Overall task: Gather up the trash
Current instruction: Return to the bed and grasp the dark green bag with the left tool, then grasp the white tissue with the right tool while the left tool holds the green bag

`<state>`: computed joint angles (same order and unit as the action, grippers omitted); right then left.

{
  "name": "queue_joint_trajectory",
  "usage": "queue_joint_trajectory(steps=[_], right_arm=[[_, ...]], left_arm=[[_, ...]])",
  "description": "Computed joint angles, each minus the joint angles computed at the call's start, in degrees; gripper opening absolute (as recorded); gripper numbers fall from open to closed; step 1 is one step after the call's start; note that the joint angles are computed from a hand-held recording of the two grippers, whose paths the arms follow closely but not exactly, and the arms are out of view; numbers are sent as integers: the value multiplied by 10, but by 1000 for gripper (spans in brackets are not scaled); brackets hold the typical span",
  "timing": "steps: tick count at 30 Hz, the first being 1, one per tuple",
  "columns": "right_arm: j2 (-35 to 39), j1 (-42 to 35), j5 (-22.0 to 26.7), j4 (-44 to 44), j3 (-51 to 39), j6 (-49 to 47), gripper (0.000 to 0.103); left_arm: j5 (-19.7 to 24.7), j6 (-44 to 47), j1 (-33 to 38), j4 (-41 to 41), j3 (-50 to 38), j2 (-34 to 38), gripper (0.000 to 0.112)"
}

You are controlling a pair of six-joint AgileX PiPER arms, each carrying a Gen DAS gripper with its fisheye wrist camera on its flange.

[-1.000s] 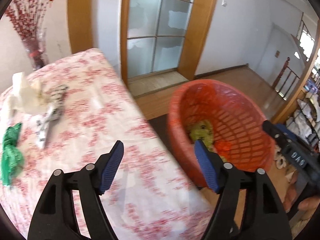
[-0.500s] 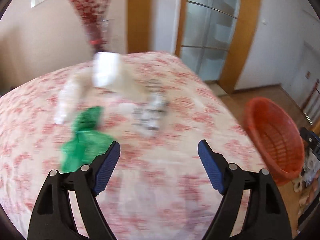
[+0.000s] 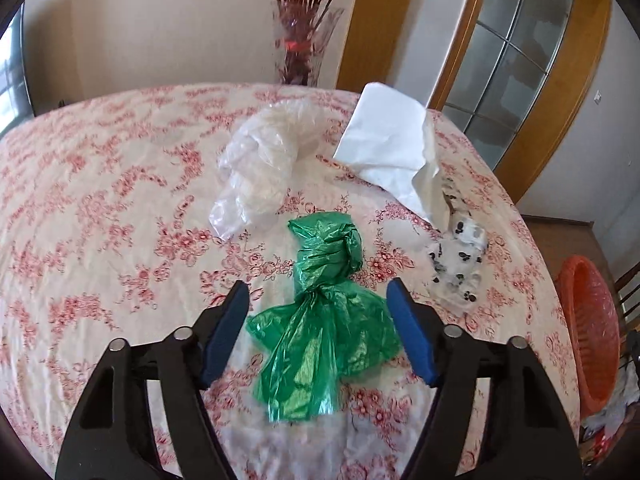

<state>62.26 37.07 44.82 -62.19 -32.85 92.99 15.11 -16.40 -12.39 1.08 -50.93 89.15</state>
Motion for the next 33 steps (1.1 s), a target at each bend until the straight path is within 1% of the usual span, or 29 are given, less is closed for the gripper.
queue_joint_trajectory(steps=[3, 4, 5, 8, 10, 12, 13, 18, 20, 21, 23, 28, 30, 31, 33], right_arm=[[17, 15, 6, -2, -15, 0, 80], [22, 19, 7, -2, -20, 0, 80], [30, 26, 9, -4, -26, 1, 80], [51, 45, 15, -7, -42, 4, 80], [64, 56, 18, -8, -53, 5, 80], [78, 63, 16, -9, -65, 6, 80], [84, 67, 16, -10, -70, 8, 80], [126, 84, 3, -9, -108, 1, 80], [144, 89, -5, -9, -125, -2, 80], [154, 91, -9, -8, -134, -4, 80], [181, 94, -25, -4, -157, -9, 80], [246, 94, -65, 7, -213, -17, 79], [279, 91, -85, 19, -250, -30, 72], [301, 86, -96, 35, -279, -51, 70], [333, 79, -111, 59, -324, -80, 62]], left_arm=[[4, 7, 4, -6, -15, 19, 63], [8, 21, 8, -21, -23, 29, 62], [3, 15, 9, -13, -23, 31, 61], [8, 20, 9, -11, -28, 33, 52], [8, 23, 9, -8, -29, 33, 37], [6, 60, 15, -39, -28, 32, 31], [4, 98, 22, -75, -23, 29, 30], [0, 227, 54, -186, 2, 8, 28], [2, 292, 74, -238, 18, -9, 29], [3, 306, 80, -248, 22, -14, 28], [5, 368, 104, -293, 41, -35, 28], [23, 485, 160, -379, 63, -64, 28], [36, 530, 184, -416, 64, -68, 28], [42, 554, 198, -435, 65, -71, 28], [55, 588, 221, -462, 61, -72, 28]])
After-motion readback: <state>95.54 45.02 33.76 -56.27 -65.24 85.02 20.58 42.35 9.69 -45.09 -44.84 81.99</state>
